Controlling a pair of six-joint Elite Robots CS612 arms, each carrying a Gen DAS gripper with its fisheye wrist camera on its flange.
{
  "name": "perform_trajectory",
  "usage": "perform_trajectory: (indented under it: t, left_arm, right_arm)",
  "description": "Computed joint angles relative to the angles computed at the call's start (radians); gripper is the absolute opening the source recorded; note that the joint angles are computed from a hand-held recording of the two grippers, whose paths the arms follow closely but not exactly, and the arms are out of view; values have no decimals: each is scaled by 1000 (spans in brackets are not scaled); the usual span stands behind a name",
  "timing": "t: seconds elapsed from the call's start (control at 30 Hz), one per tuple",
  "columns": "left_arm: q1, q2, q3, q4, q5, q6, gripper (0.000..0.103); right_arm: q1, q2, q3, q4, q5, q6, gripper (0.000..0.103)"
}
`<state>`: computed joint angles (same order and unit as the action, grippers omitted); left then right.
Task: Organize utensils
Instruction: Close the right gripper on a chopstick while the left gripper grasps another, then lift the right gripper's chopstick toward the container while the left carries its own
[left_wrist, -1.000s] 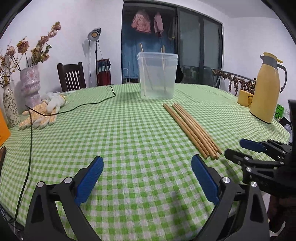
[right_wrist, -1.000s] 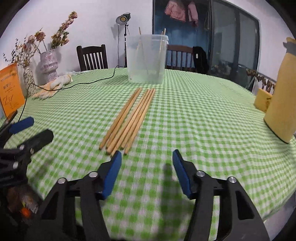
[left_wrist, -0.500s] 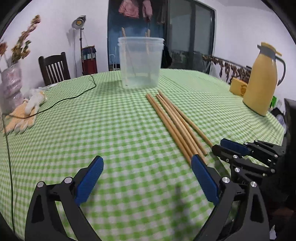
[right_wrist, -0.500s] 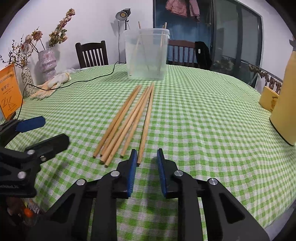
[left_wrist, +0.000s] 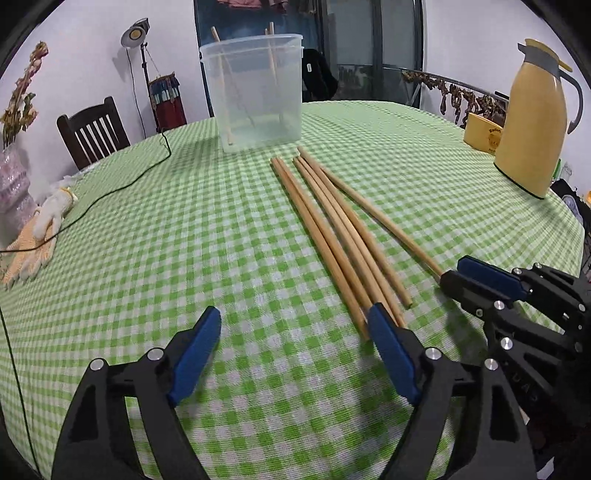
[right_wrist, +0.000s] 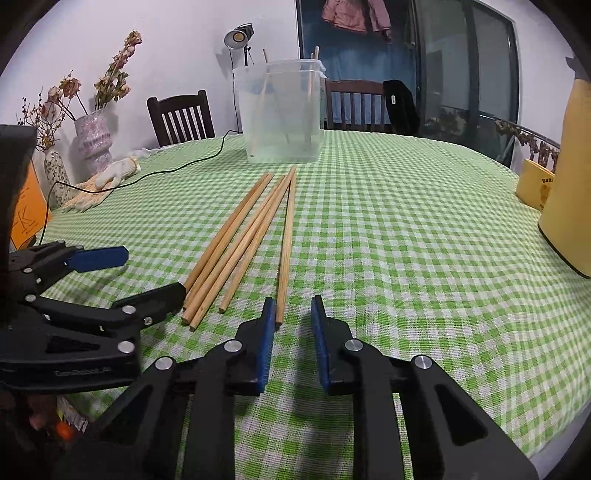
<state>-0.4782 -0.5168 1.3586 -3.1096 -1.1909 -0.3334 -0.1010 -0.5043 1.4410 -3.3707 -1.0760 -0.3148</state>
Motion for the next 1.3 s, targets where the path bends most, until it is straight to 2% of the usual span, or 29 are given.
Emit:
perform_trajectory:
  t: [0.1,0.2,0.27,0.33,0.4,0.53,0.63,0.8,0.83,0.87,0.9,1.1,1.3]
  left_arm:
    - [-4,2,-9,27,19,-12,79]
    - [0,3,-15,40,8,-42,79]
    - [2,4,-16,37,-7,-47,71]
    - [1,0,-10,29,-7,-44,53]
    - [2,-5,-1,26,-6,-44,45]
    - [6,-18,25,16,11,-61,16]
    - [13,-25,44,-5,8,-67,4]
    - [14,-26,62,-41,22,-45,3]
    - [16,-27,63,-42,14,-49,3]
    - [18,-29,65,-41,5,-55,2]
    - [21,-33,70,-43,-11,-69,2]
    - [26,-52,102,-81,-7,-94,2]
    - [24,-92,160,-176,36,-74,2]
  right_arm:
    - [-5,1,0,-1,11,-2,20]
    - [-9,1,3,-5,20,-1,20]
    - [-10,2,3,-6,22,1,20]
    - [-11,1,4,-4,24,0,20]
    - [-12,0,5,-3,25,0,20]
    - [-11,0,5,-4,18,-3,19]
    - [-6,2,5,-15,4,-17,19]
    - [-3,5,0,-19,2,-23,18]
    - [-4,4,-1,-11,6,-26,16]
    - [-4,3,-1,-4,10,-29,7]
    - [-4,1,-2,7,13,-30,6]
    - [-6,-7,4,15,19,-26,4]
    - [-12,-33,30,-80,33,-20,4]
